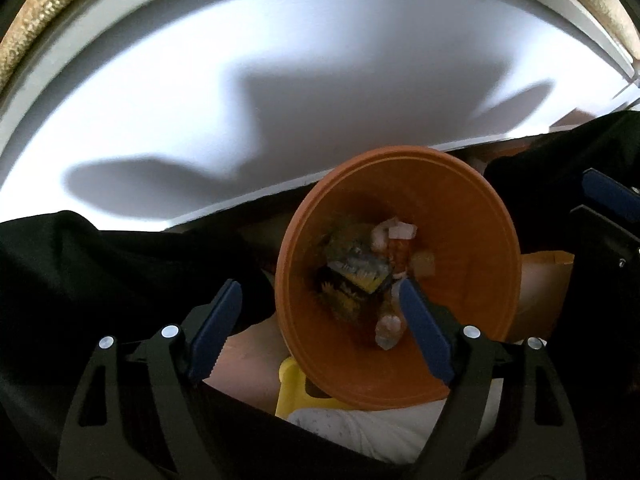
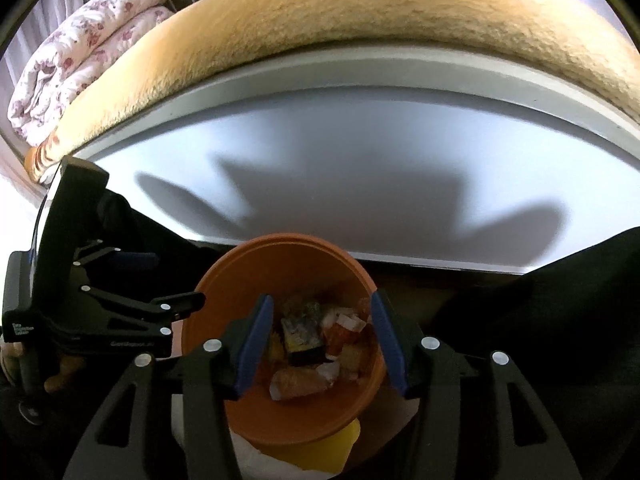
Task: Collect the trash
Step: 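Carry both held items over the orange bin and open both grippers, then grasp the white cylinder bottle with the right gripper while the left grasps the white foam roll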
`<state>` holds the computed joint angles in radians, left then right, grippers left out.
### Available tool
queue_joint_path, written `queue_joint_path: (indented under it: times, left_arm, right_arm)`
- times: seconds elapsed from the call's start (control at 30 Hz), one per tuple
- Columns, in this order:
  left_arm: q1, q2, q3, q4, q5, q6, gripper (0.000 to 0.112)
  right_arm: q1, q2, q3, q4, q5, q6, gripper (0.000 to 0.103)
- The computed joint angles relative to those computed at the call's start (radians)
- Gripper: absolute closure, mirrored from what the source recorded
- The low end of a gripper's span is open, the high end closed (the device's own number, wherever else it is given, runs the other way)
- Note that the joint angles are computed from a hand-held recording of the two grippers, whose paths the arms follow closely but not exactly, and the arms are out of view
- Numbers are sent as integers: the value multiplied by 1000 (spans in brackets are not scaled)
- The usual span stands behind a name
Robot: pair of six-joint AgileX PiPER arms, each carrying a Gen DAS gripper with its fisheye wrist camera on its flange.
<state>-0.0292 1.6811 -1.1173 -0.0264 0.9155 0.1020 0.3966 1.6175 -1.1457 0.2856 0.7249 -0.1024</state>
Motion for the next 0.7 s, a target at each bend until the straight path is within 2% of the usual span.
queue_joint_path:
  times: [0.17, 0.33, 0.53, 0.7]
  left_arm:
    - [14, -38, 4, -14, -11, 9, 33]
    - [17, -146, -6, -33, -41, 51, 33]
    - [19, -213, -112, -22, -96, 53, 26]
    - [38, -124, -308, -49, -78, 43, 26]
  right_arm:
    - [-4, -41, 23, -15, -15, 8, 50]
    - [-30, -81, -17, -33, 7, -6, 49]
    - [-119, -18, -277, 20, 111, -48, 45]
    - [-166, 115, -579, 5, 203, -36, 43]
